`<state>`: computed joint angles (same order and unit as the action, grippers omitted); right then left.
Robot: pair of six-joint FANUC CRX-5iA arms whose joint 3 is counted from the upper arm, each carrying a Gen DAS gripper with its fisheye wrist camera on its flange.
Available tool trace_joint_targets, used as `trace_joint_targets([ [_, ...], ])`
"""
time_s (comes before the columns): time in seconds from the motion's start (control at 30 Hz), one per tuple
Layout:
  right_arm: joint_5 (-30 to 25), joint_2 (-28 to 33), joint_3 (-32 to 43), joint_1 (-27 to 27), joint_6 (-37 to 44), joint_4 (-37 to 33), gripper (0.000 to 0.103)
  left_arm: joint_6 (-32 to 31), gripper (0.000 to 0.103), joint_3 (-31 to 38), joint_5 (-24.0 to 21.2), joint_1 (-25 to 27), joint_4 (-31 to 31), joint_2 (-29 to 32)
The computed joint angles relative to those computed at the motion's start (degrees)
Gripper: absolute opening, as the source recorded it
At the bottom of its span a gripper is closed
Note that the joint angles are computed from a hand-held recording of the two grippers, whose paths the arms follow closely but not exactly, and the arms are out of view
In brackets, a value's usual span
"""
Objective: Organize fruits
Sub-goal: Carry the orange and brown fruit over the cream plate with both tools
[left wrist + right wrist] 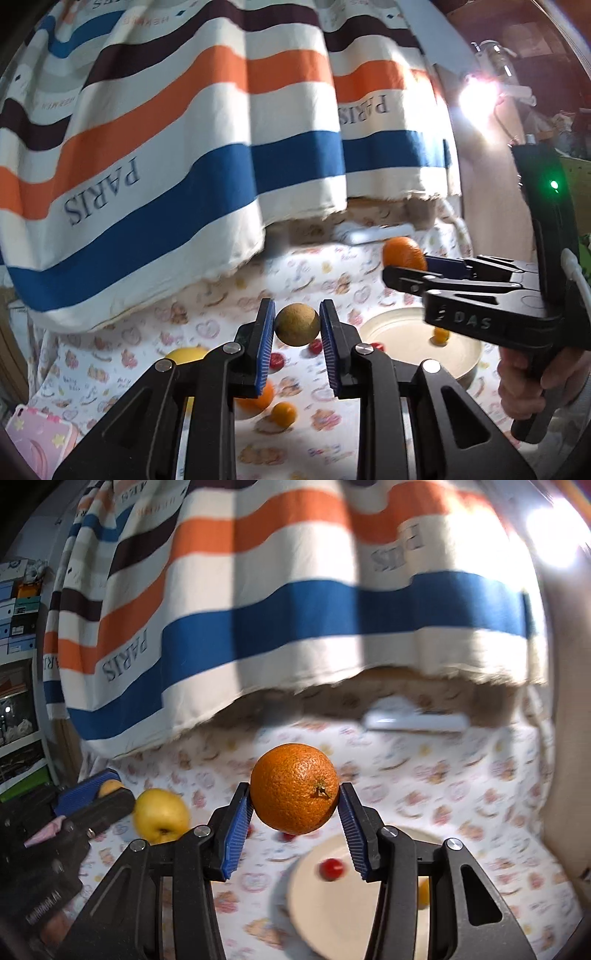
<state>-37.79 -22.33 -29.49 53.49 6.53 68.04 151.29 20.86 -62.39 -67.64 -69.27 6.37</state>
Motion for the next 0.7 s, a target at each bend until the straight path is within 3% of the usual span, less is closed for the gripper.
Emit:
trace_joint_targets([
  [0.27,-1.8,-5.8,-4.4,-4.1,-0.2,-0.5,0.049,-3.8,0.024,7.3,4.3,2.4,6.2,5.4],
  [0.37,-3.0,-5.9,-4.2,-5.9,-0.6,-1.9,0.049,-5.3,0.024,10.6,3.9,3.5,9.4,8.2],
  [0.57,-7.4,-3.9,-0.7,-6.2,5.8,-10.1,0.049,-10.4,0.024,16.8,2.0,7.7,20.1,13.1],
  [0.63,-11.9,-2.0,2.3,-5.3,9.3,-15.0,0.049,-13.4,0.024,18.8,0.6,9.7,26.0,14.6],
  [0.7,-12.2,-1.6,4.0,-5.8,12.5,-20.4,0.049,-16.1,0.024,20.5,-1.2,11.0,30.2,16.1],
])
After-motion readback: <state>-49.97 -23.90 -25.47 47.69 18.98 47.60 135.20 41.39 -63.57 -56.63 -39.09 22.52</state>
